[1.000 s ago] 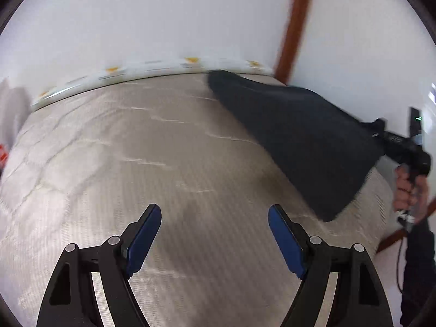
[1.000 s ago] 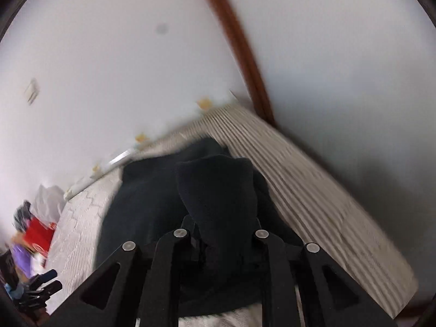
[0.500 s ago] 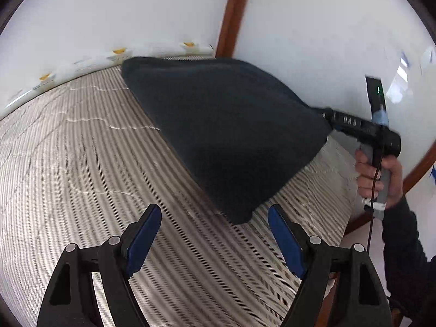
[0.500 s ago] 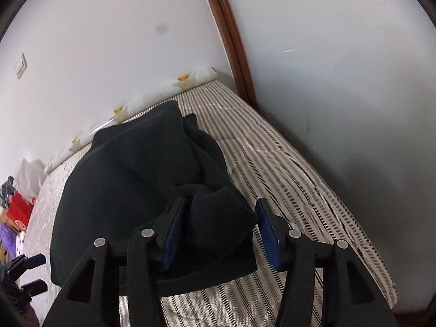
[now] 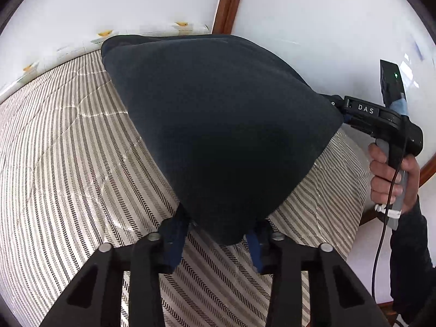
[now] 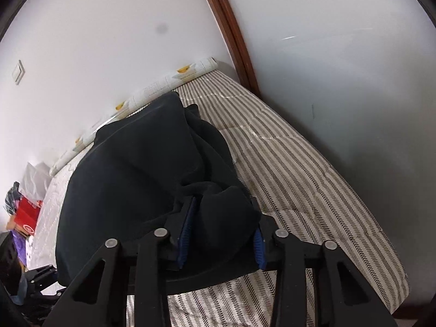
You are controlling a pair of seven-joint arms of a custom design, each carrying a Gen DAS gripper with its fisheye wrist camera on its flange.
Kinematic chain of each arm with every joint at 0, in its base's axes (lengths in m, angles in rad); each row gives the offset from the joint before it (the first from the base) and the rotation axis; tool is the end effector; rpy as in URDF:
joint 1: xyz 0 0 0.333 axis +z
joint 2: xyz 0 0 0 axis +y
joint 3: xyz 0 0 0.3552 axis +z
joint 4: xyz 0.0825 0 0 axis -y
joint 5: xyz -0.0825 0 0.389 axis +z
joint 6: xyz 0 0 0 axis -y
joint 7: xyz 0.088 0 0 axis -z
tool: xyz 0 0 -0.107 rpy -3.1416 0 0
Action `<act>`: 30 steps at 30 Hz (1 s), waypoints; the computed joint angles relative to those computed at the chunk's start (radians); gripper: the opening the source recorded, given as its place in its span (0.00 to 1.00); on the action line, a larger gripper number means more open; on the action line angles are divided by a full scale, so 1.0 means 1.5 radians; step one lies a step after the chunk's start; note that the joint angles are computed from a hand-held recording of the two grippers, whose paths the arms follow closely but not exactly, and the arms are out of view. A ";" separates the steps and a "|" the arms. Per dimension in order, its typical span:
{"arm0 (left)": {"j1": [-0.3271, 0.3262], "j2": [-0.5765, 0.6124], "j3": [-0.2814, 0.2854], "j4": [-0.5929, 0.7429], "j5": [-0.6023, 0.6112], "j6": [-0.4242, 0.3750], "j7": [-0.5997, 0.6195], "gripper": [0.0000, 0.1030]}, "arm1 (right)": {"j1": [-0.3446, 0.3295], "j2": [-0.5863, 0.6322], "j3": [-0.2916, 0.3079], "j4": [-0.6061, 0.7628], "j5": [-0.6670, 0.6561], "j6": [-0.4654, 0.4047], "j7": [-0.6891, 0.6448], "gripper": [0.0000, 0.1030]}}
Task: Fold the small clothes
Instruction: 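Carry the held black bundle with the right tool and lower it onto the mattress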
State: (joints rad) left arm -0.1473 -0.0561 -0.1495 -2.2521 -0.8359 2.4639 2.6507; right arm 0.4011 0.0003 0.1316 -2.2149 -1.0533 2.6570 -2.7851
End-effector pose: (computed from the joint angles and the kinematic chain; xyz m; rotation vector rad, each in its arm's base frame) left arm 0.5156 -0.1575 0.4509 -1.1472 2.7474 -0.9899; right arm 0.4700 0.3054 0.4500 -1.2021 2.1291 -0.5616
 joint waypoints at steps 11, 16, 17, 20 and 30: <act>0.024 -0.013 0.026 -0.004 -0.105 0.010 0.117 0.13 | 0.026 0.058 -0.003 0.076 0.013 -0.018 -0.009 0.19; 0.074 0.021 0.052 0.044 -0.108 -0.031 0.108 0.13 | 0.060 0.146 -0.020 0.183 0.053 -0.003 -0.061 0.18; 0.083 0.024 0.053 0.049 -0.107 -0.029 0.109 0.13 | 0.068 0.161 -0.024 0.203 0.063 -0.004 -0.075 0.18; 0.116 0.039 0.063 0.069 -0.101 -0.030 0.107 0.13 | 0.091 0.235 -0.031 0.302 0.105 -0.007 -0.139 0.18; 0.222 0.099 0.082 0.136 -0.050 -0.040 0.044 0.13 | 0.138 0.472 -0.017 0.649 0.270 -0.019 -0.392 0.18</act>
State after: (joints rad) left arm 0.1864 0.0921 -0.0271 -2.0479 -0.9105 2.4040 2.7171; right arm 0.6088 0.7077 0.1065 -1.2411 -0.6488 2.6278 -3.3732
